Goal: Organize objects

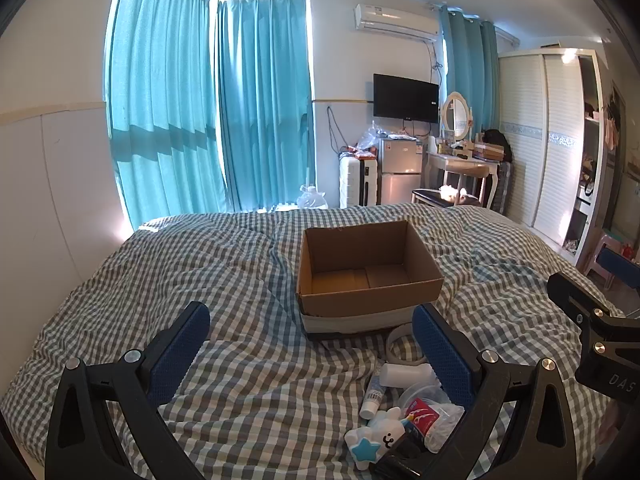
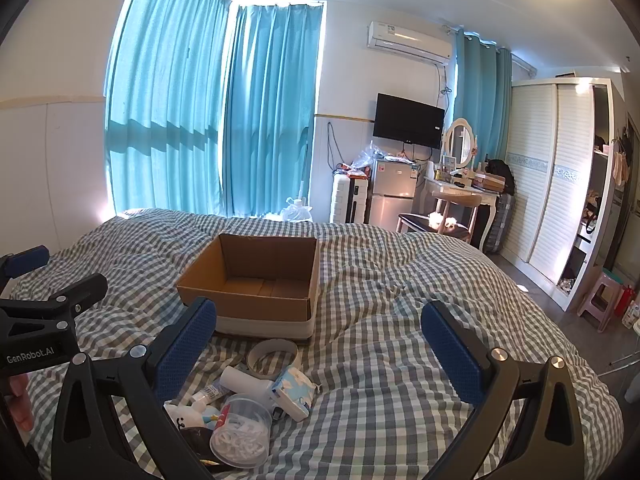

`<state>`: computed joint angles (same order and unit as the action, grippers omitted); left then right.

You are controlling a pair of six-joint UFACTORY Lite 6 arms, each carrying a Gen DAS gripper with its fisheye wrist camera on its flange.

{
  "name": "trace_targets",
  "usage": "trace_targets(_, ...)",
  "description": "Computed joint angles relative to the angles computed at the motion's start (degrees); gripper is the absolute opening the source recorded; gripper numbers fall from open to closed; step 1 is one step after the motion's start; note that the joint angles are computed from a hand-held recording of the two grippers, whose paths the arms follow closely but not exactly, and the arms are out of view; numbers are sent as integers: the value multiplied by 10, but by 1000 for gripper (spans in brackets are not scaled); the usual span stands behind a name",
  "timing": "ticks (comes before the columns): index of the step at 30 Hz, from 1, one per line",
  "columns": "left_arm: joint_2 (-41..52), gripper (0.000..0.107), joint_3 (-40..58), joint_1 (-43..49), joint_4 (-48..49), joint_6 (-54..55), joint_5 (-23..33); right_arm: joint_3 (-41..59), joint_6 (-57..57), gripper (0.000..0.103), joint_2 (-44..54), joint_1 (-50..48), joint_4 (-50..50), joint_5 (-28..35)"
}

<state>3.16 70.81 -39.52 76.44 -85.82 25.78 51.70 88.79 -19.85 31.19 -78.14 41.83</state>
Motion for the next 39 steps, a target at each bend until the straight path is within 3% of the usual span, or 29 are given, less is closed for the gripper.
trace_targets(39,-6,103,1,6,-31,21,6,-12,26,103,5,9,-15,1)
